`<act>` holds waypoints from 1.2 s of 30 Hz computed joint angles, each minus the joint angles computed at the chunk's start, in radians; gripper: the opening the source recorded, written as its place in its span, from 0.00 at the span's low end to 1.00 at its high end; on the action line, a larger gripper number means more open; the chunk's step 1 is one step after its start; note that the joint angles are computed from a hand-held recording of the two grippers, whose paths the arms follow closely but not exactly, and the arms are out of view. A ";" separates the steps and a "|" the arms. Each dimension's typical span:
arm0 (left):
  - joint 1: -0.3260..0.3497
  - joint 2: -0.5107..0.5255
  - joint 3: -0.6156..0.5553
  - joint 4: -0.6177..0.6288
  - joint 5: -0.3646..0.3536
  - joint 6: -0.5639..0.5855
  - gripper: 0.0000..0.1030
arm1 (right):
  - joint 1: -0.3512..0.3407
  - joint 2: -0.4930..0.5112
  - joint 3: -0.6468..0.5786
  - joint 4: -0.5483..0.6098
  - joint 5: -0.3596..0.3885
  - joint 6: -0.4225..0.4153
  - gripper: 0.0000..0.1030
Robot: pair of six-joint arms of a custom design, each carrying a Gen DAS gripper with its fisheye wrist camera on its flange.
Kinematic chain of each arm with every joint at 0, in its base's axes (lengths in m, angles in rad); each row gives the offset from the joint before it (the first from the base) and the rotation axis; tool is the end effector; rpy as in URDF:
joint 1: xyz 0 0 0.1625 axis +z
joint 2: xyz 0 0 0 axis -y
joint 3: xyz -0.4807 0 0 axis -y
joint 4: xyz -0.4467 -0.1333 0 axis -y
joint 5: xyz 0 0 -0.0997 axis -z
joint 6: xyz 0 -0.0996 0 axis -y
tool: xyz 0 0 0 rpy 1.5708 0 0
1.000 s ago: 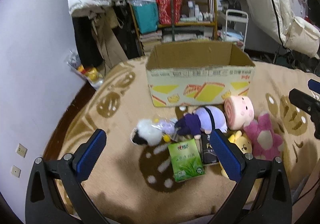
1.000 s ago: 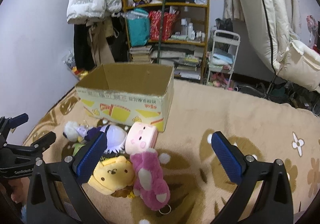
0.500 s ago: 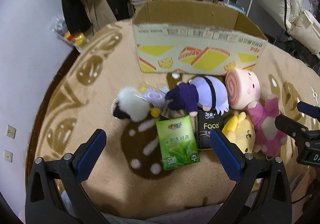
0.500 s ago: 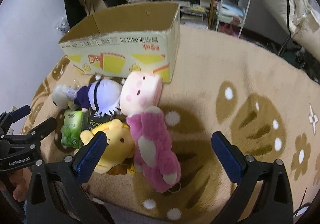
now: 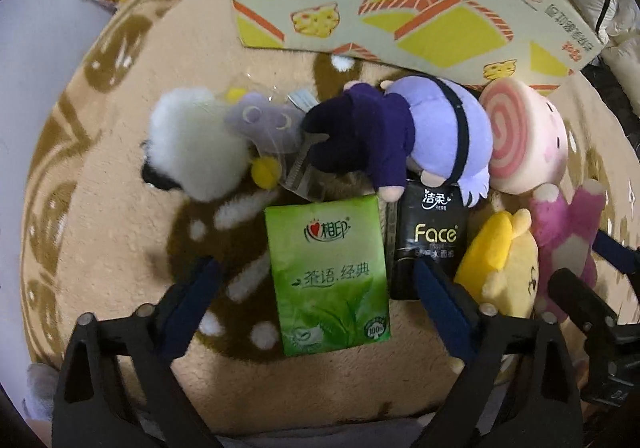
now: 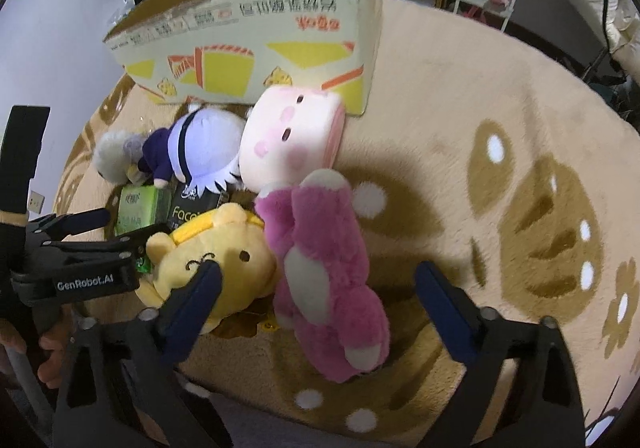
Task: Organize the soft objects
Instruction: 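Grasp the pink plush bear with the right gripper while the left grasps the green tissue pack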
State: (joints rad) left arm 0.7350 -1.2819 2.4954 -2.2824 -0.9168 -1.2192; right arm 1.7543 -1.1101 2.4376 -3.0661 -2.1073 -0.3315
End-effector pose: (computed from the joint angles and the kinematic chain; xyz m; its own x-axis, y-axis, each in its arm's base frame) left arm -0.1241 -0.3735 0.0875 -0.7191 -0.2816 -0.6353 -0.0718 0.9395 -0.3350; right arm 0.1602 -0.4116 0.0918 -0.7552 -0.3844 0.5309 -0.4502 0.8929 0.0061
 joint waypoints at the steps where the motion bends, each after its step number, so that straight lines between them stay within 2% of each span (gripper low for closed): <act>1: 0.006 0.003 0.005 -0.029 -0.004 0.009 0.88 | -0.003 0.003 -0.004 0.013 0.004 0.004 0.85; 4: 0.008 0.005 0.019 -0.081 0.001 0.024 0.80 | -0.015 0.003 -0.012 0.043 0.020 0.014 0.72; 6: 0.025 0.005 0.025 -0.132 0.003 0.058 0.68 | -0.023 0.001 -0.017 0.058 0.032 0.023 0.59; 8: 0.038 0.003 0.032 -0.184 -0.009 0.084 0.61 | -0.025 0.003 -0.020 0.060 0.031 0.032 0.55; 16: 0.047 0.002 0.055 -0.244 -0.020 0.080 0.58 | -0.030 0.021 -0.035 0.094 0.025 0.054 0.54; 18: 0.029 -0.030 0.066 -0.213 -0.023 0.054 0.52 | -0.029 0.032 -0.043 0.109 0.012 0.066 0.54; 20: 0.025 -0.040 0.071 -0.210 -0.026 0.038 0.51 | -0.027 0.044 -0.049 0.115 0.007 0.074 0.54; 22: 0.032 -0.035 0.068 -0.207 -0.022 0.036 0.51 | -0.026 0.049 -0.050 0.113 0.004 0.073 0.48; 27: 0.026 -0.012 0.057 -0.186 -0.005 0.032 0.50 | -0.010 0.062 -0.049 0.086 0.007 0.069 0.42; 34: 0.021 -0.021 0.054 -0.144 0.020 0.004 0.50 | 0.001 0.061 -0.034 0.029 0.026 0.047 0.39; 36: 0.000 -0.033 0.053 -0.100 0.029 -0.023 0.50 | 0.008 0.053 -0.023 -0.012 0.036 0.032 0.39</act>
State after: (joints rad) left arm 0.7350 -1.3150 2.5479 -2.3821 -0.8874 -1.2424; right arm 1.7627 -1.0566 2.4145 -3.0783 -2.0714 -0.2991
